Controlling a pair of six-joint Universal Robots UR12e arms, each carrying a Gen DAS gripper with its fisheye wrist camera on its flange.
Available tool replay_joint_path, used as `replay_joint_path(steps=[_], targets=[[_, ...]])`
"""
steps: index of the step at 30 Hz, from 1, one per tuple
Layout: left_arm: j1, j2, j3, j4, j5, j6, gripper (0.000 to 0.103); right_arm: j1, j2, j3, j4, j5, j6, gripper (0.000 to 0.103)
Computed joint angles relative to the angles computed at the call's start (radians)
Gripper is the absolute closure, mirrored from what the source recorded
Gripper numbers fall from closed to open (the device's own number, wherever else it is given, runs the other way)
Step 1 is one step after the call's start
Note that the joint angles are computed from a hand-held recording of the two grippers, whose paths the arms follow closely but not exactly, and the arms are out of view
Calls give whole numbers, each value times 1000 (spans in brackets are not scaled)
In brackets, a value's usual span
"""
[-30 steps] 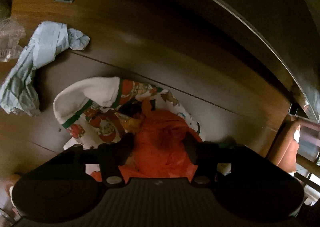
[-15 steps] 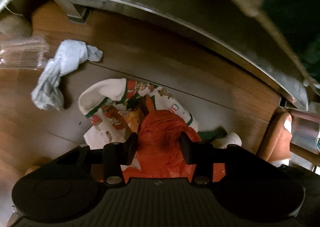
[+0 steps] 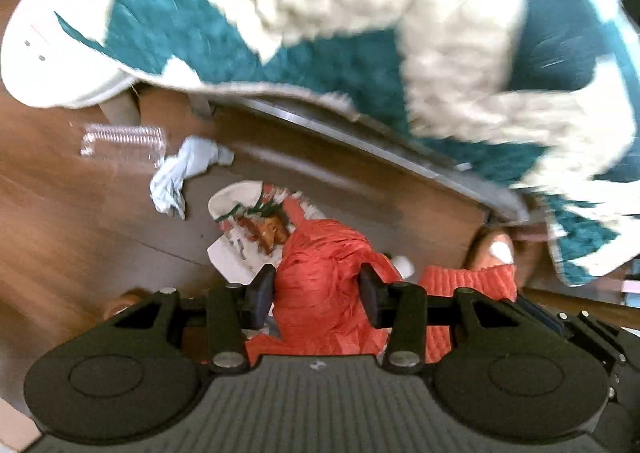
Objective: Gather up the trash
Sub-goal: 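Carry the orange net and red bag up and drop both into the teal wastebasket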
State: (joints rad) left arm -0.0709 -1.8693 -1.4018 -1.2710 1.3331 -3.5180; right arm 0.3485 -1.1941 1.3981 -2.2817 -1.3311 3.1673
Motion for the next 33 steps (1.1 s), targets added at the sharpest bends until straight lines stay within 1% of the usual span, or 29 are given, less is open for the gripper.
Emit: replay_joint_path(steps=[4,9,12,16,18,21,25,30,33], targets=[[3,76,-24,95,-9,-17,60,-6,-64,21,-60,-9,-3,95],[2,146,-13,191,-8,-21,60,-12,-137,41,-154,-38,19,95],[0,172,6,232,0,-21,60,-11,-165,35,-206,-62,7,95],[-7,186,48,285,14,-9,60,-7,-173,-12,-257,-90,-20,95],[-9,186,78,312,21,0,60,-3,-166,-46,-280,-105,-41,95],[-11,178,134,358,32,8,59,3,-137,-128,-309,-124,-59,95],[-18,142,247,384,65,34,59,6,-82,-257,-324,-145,-77,95],[-27,57,423,384,125,61,59,13,17,-448,-305,-178,-100,95],[-34,-3,529,386,168,73,59,17,66,-537,-287,-196,-108,95]])
